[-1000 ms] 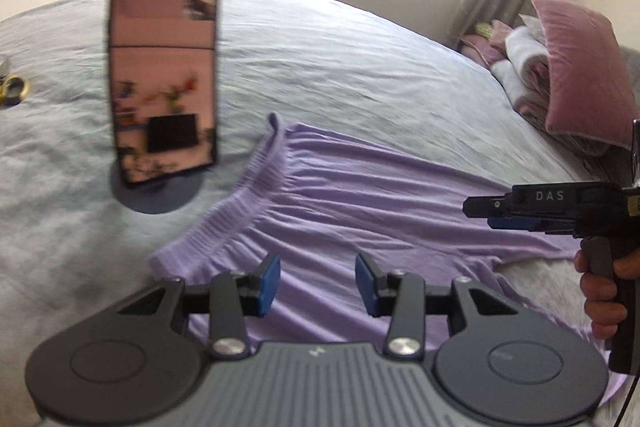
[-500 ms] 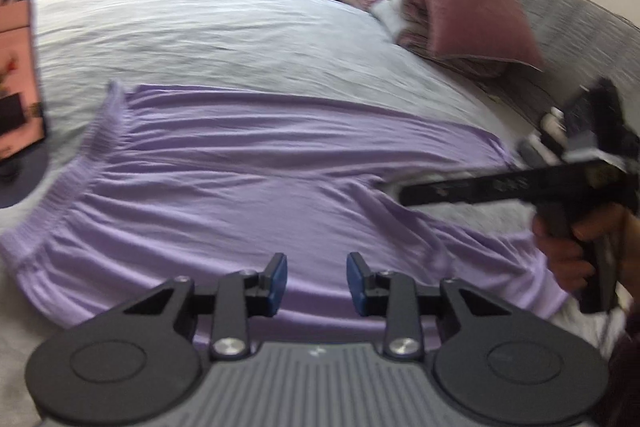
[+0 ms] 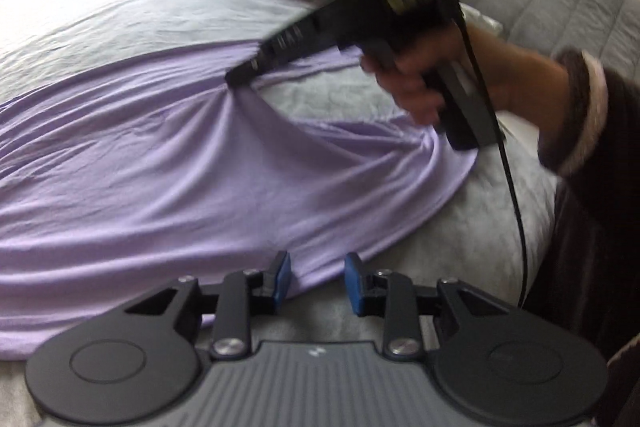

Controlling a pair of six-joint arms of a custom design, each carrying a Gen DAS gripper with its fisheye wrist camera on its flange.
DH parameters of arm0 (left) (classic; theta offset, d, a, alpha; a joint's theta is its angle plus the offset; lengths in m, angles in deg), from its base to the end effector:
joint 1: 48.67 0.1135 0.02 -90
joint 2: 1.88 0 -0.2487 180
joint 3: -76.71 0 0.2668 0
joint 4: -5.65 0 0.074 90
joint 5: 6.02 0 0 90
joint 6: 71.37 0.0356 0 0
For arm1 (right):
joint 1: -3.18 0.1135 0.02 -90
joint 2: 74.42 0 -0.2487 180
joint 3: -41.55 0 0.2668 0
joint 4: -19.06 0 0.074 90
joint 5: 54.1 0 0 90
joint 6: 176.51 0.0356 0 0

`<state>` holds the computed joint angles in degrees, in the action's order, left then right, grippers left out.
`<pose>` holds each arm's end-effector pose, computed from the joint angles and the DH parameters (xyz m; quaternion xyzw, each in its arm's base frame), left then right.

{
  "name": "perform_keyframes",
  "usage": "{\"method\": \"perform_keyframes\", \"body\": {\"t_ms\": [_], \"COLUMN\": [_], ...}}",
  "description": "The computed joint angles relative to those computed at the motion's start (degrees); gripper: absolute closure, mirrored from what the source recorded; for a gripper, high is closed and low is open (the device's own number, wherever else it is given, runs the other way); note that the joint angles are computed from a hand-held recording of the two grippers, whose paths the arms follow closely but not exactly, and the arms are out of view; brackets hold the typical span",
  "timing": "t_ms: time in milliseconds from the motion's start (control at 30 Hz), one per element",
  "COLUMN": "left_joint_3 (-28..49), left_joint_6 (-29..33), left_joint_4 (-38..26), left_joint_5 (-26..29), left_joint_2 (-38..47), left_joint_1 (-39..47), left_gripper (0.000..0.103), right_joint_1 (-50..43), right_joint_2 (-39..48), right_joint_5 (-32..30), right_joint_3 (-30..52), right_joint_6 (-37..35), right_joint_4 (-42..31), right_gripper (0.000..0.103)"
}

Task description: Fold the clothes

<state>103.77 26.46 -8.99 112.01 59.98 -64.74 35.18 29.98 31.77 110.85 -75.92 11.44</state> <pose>0.1783 -0.0688 0.1004 0.2706 0.8730 -0.2507 0.3191 0.3214 0.2039 0.1267 -0.1843 0.8969 0.1763 0.3614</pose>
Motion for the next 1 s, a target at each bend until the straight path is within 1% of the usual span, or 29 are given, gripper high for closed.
{"method": "perform_keyframes", "body": {"t_ms": [67, 233, 267, 300, 333, 400, 433, 467, 500, 667, 733, 867, 1000], "left_joint_3": [0.3, 0.8, 1.3, 1.6, 1.8, 2.4, 2.7, 3.0, 3.3, 5.0, 5.8, 7.7, 9.8], "left_joint_6": [1.2, 2.7, 2.6, 2.3, 1.9, 1.2, 0.8, 0.3, -0.3, -3.8, -5.6, -8.6, -10.3], "left_joint_4": [-0.9, -2.3, -2.4, -2.5, -2.5, -2.5, -2.1, -1.7, -1.1, 2.4, 4.9, 9.4, 12.2], "left_joint_5": [0.1, -1.6, -1.6, -1.6, -1.7, -2.0, -2.3, -2.7, -3.0, -2.2, -2.1, -3.4, -4.9], "left_joint_2": [0.1, -0.1, 0.3, 0.5, 0.6, 0.7, 0.9, 1.2, 1.6, 4.3, 6.5, 11.9, 17.0], "left_joint_1": [-0.3, -2.1, -2.1, -2.2, -2.3, -2.5, -2.9, -3.4, -4.0, -6.8, -8.4, -12.3, -15.7], "left_gripper": [0.073, 0.072, 0.072, 0.072, 0.072, 0.072, 0.072, 0.072, 0.072, 0.072, 0.072, 0.072, 0.072], "right_joint_1": [-0.1, 1.2, 1.5, 1.6, 1.6, 0.9, 0.4, 0.0, -0.5, -4.0, -5.6, -8.1, -10.1], "right_joint_2": [1.1, 5.5, 6.1, 6.1, 5.7, 4.4, 3.4, 2.3, 0.8, -6.7, -9.2, -13.5, -16.8], "right_joint_5": [0.8, 2.2, 2.3, 2.3, 2.0, 0.5, 0.0, -0.4, -0.5, -1.4, -2.2, -4.0, -6.2], "right_joint_3": [1.6, 5.8, 6.1, 5.9, 5.5, 4.9, 4.3, 3.4, 2.2, -5.0, -7.9, -13.4, -17.9], "right_joint_6": [-0.2, -0.5, -0.1, 0.3, 0.9, 2.1, 2.5, 2.7, 2.3, 0.1, -0.9, -3.3, -5.7], "right_joint_4": [-0.7, -4.7, -5.3, -5.2, -5.1, -5.9, -6.2, -6.3, -6.1, -5.8, -5.7, -5.3, -4.7], "right_gripper": [0.103, 0.102, 0.099, 0.098, 0.090, 0.087, 0.079, 0.068, 0.064, 0.063, 0.063, 0.063, 0.063]}}
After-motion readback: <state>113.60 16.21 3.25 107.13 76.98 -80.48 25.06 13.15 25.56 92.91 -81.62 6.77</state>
